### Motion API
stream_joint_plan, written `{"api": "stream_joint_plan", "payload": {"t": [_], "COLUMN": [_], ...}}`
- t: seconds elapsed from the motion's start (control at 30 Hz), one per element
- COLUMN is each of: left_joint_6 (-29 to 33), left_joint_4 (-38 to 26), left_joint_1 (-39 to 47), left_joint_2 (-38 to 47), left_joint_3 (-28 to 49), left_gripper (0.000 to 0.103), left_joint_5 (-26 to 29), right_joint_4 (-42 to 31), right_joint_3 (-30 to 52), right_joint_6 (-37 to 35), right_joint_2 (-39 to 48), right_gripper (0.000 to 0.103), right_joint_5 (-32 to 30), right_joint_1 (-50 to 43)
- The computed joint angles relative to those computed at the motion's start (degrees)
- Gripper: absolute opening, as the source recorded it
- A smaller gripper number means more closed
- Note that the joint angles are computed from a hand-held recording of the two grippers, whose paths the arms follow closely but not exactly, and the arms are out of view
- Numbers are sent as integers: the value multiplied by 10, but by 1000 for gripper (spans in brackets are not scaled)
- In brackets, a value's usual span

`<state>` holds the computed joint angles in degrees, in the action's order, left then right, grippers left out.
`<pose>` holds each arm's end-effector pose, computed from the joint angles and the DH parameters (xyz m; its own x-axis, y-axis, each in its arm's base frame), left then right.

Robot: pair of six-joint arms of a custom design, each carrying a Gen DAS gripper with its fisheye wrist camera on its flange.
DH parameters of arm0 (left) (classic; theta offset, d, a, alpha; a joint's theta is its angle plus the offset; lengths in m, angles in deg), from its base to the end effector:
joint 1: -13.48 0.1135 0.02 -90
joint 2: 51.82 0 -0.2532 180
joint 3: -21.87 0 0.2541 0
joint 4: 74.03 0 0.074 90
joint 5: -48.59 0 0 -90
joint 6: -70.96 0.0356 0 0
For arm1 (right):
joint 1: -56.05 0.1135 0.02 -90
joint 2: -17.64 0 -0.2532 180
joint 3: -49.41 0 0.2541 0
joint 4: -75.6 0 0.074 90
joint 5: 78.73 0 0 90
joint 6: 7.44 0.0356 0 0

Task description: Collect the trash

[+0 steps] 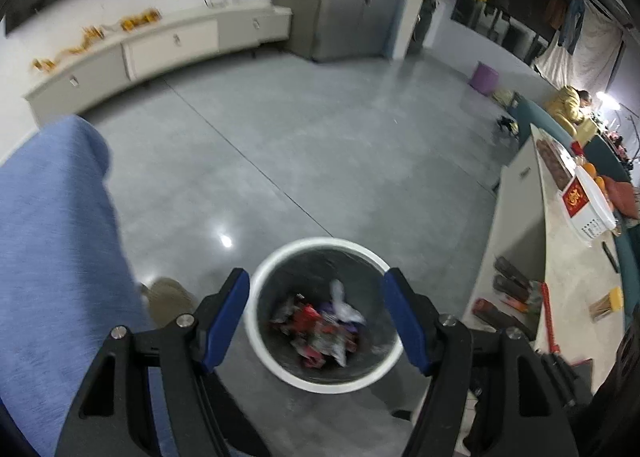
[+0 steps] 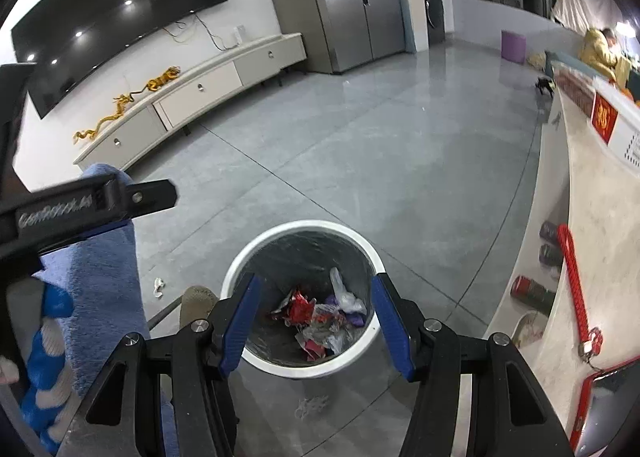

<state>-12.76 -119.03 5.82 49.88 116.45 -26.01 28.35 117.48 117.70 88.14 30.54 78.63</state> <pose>0.3853 -0.0614 0.2444 -0.7458 0.2067 -0.6333 0.3739 0.9166 -0.1412 0.2436 0.0886 0.2594 -0.6708 0.3095 -0.6740 0.2700 0.9483 0.1667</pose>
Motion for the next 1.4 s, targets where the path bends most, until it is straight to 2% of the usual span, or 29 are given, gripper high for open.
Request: {"api": "stream_joint_plan", "payload": {"t": [0.23,0.47,0.67,0.8,0.97,1.1,1.2,1.4], "left_joint_6": [8,55,88,111,128,142,147,153], "left_joint_4": [73,82,80,84,83,92,93,94], "left_joint_1": [58,157,275,355,461,519,564,582], "left_joint_2": [-139,-255,-328,-358,-377,-385,-392,-403], "left_joint_3": [-123,-204,-247,-264,-271,-279,-289,-304], "left_gripper": [68,68,68,83,87,98,102,103], "left_joint_5": [-28,0,49,84,141,169,199,199], "right_joint_4": [-13,-26,-38,-39,-30,-24,-18,-30], "right_joint_3": [40,81,127,157,189,212,218,224], "right_joint_6": [-7,-3,2,13,8,11,9,22], "right_joint_2": [10,28,60,91,129,160,173,183], "right_gripper": [63,73,88,96,102,103,103,103], "right_joint_5": [67,122,182,222,261,287,290,317], "right_joint_1": [72,156,241,294,346,383,399,430]}}
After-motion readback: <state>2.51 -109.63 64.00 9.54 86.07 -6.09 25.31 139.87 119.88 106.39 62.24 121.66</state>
